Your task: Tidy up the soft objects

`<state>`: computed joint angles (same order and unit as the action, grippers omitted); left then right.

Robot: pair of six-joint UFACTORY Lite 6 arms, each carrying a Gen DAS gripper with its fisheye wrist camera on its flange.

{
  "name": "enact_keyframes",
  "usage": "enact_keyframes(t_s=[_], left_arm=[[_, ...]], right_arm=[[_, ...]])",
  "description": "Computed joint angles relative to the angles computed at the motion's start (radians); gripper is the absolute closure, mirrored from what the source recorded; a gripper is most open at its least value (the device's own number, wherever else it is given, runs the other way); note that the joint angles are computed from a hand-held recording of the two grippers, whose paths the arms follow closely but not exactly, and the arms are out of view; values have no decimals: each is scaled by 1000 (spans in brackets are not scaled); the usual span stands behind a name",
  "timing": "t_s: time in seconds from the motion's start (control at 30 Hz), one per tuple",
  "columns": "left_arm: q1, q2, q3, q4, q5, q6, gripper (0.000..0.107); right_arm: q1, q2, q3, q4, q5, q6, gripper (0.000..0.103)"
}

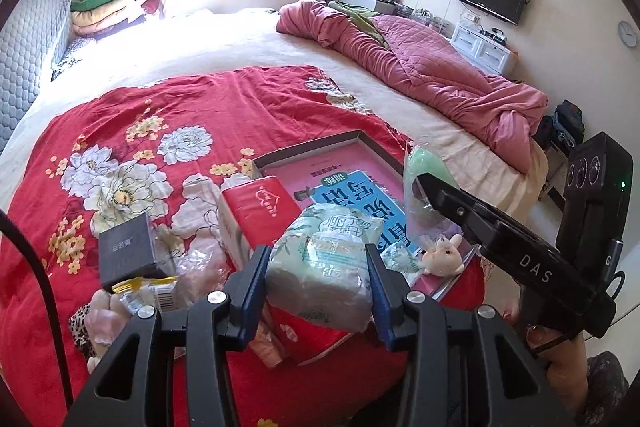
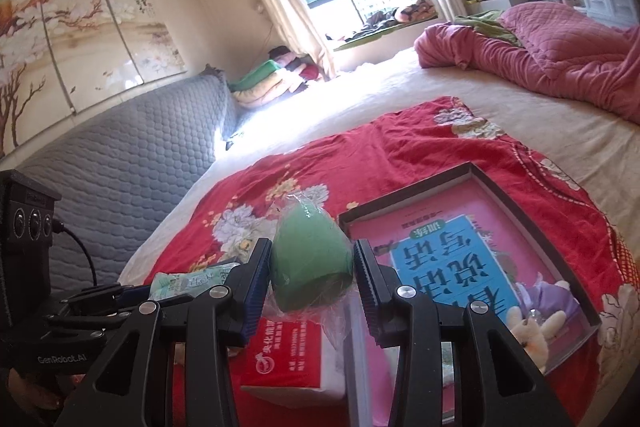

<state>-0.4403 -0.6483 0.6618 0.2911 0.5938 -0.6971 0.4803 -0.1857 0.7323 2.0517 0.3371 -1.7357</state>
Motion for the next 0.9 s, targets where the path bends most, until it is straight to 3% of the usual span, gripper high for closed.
enact_keyframes(t_s=[0.2, 0.43, 0.9], left_arm=[[-32, 217, 105, 14, -103, -38, 61], [-107, 432, 215, 187, -126, -217, 61], [-88, 690, 337, 247, -148, -281, 61]], right_arm=[[-192, 0, -41, -74, 88, 72, 60], [-314, 12, -66, -108, 124, 85, 60], [-260, 67, -40, -5, 23, -29, 60]])
